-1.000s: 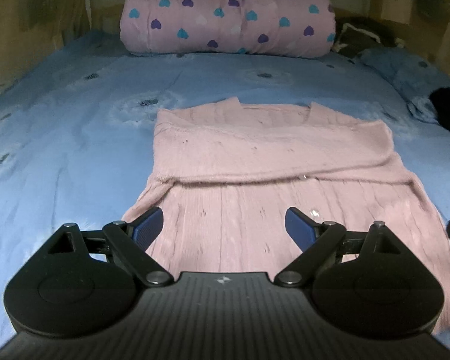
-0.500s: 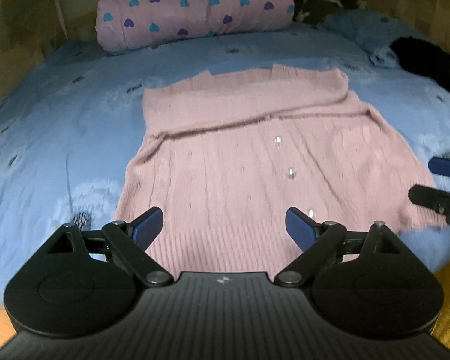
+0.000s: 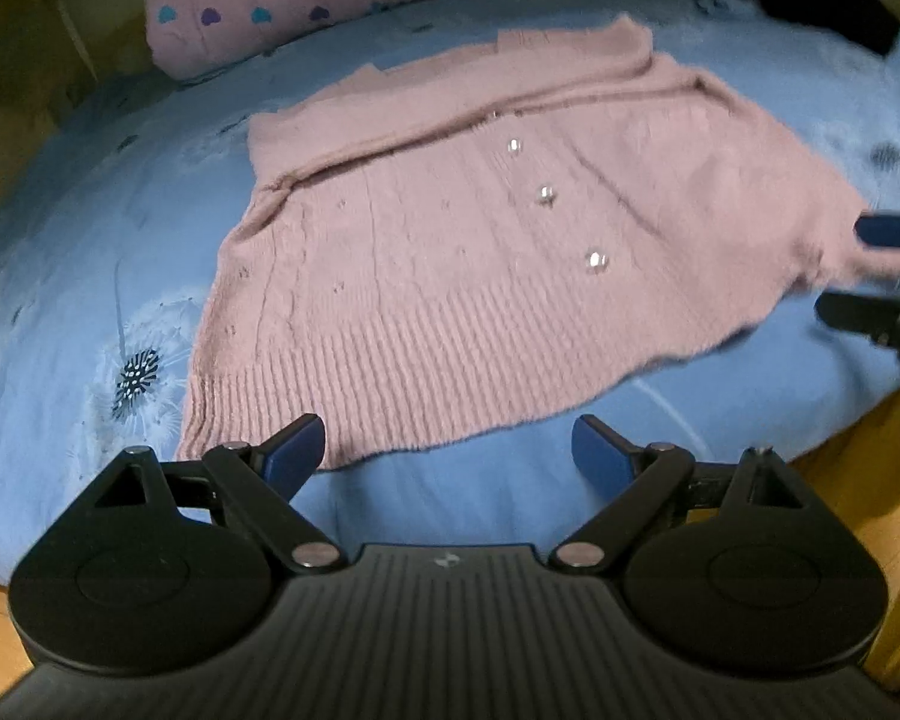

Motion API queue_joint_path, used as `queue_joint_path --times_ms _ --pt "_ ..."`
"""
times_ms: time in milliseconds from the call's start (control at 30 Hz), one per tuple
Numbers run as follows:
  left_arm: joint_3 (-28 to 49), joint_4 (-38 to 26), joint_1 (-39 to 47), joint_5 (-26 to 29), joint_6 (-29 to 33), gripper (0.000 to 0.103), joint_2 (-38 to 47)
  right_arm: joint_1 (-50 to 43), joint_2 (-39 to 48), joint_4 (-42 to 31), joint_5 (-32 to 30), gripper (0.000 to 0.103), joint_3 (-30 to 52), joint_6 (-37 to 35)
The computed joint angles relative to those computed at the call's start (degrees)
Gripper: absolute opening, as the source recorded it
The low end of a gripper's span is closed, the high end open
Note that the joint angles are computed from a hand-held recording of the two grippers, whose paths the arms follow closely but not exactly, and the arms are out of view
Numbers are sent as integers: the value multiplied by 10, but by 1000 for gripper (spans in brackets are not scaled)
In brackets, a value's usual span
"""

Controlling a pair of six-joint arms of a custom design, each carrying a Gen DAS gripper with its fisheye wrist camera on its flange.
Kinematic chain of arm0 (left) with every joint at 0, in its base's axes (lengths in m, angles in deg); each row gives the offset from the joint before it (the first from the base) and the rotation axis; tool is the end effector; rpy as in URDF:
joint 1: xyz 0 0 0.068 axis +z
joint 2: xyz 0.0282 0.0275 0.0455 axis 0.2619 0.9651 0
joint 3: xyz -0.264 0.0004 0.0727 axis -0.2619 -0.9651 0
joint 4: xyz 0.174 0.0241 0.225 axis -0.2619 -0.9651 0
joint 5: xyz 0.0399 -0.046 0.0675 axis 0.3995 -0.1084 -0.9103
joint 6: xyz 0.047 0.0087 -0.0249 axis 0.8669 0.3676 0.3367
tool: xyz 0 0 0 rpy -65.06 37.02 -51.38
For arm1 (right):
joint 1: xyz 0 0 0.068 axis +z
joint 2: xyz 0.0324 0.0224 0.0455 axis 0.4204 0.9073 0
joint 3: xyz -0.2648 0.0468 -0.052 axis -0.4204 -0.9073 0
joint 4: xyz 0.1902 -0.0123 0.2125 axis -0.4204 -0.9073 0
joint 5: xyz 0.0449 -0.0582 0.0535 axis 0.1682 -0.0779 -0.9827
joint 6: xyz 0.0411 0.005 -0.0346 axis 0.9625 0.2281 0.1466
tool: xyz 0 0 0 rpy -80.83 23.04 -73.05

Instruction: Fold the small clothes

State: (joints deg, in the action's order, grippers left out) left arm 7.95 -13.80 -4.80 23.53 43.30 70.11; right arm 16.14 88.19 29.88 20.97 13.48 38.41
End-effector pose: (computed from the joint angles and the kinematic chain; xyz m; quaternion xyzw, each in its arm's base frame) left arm 0.3256 -0.1104 0.2550 0.1924 0.9196 0.0639 0.3364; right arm 0.2992 -0.0355 0.1955 -0.1665 0.8608 0.0025 0.4809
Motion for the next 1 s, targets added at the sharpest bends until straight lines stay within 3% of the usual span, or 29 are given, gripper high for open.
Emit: queue_joint_path --times_ms 367,467,1000 --pt "-27 93 -5 -54 13 102 27 34 34 39 72 54 -9 -41" --pt "-31 120 -11 -75 23 103 36 45 51 68 102 66 -7 -39" --pt "-45 220 -16 -132 8 103 75 60 112 149 182 66 10 -6"
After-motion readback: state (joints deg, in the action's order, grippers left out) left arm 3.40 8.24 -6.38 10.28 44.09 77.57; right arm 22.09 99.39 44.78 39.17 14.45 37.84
